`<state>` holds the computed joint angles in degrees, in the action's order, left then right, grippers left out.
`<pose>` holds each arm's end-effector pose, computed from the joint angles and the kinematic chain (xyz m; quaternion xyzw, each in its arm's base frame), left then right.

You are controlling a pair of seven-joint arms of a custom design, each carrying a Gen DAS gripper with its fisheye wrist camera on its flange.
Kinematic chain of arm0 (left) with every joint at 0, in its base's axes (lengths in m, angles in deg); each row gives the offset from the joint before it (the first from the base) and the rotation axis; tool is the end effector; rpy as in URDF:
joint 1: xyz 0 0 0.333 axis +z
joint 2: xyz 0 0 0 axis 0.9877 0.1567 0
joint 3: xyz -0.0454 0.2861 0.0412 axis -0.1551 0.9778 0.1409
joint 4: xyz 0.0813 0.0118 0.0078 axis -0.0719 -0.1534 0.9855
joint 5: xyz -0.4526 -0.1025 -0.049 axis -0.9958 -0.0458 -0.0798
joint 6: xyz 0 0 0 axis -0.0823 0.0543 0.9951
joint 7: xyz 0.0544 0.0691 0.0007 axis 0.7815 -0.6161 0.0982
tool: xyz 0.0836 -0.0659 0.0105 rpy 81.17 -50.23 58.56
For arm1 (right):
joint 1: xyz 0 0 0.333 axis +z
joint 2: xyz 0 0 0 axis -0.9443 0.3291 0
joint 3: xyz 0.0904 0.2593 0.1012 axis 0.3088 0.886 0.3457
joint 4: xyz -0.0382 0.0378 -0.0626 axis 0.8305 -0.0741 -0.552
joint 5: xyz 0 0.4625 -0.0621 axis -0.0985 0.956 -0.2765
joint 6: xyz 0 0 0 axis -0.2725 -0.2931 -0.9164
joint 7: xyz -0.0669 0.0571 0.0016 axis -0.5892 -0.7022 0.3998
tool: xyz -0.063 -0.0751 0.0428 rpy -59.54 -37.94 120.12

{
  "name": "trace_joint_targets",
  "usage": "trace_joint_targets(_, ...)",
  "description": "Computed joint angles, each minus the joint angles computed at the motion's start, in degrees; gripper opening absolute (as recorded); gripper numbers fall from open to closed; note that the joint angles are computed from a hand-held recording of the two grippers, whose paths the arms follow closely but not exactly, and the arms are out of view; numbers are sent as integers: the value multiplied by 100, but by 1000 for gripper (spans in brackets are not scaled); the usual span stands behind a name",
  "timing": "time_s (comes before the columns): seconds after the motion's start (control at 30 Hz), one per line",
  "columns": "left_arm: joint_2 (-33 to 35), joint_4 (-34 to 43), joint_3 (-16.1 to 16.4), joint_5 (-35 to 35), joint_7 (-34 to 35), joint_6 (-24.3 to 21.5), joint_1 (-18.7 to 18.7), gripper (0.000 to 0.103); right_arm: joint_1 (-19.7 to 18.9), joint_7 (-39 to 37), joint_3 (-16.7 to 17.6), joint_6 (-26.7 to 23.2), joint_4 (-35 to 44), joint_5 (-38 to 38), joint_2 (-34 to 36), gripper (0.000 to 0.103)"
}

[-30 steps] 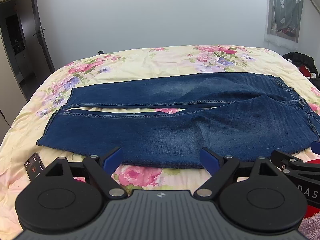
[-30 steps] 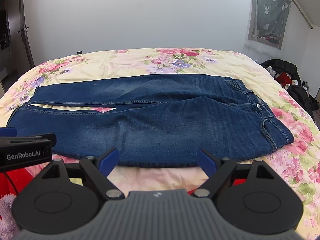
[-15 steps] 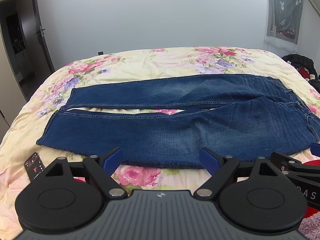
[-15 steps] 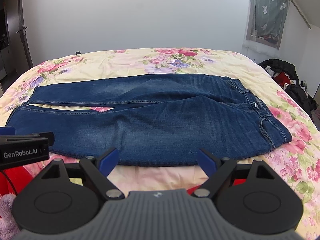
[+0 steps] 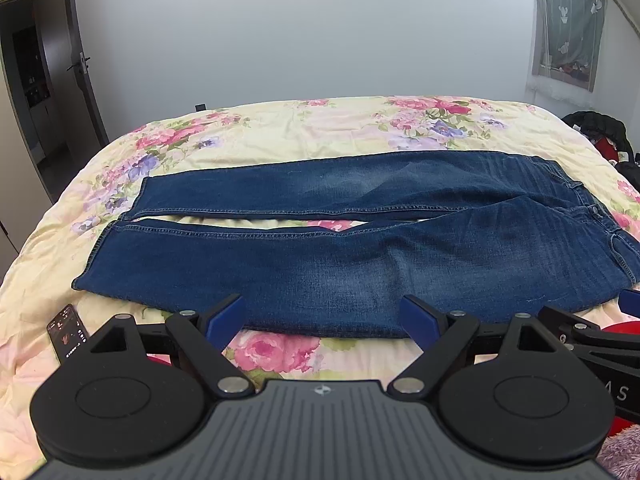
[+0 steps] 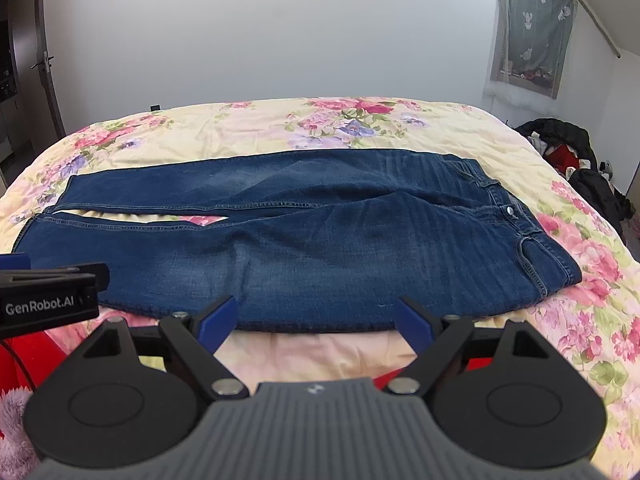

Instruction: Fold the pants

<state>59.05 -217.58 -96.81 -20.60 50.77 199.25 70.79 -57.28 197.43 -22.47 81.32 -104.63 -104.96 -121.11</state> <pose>0.5185 -0.2161 0.5410 -0.4721 0.7829 -0.3218 0.2462 0.3820 0.1768 0.5514 -0.4640 0.7873 -0.3478 0.2094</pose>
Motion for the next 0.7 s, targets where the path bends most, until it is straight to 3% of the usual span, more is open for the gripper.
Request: trace_joint_targets(0.7,-49,-52,53,-98,125,50,-32,101,-2,-3,1,-24,13,14,2,82)
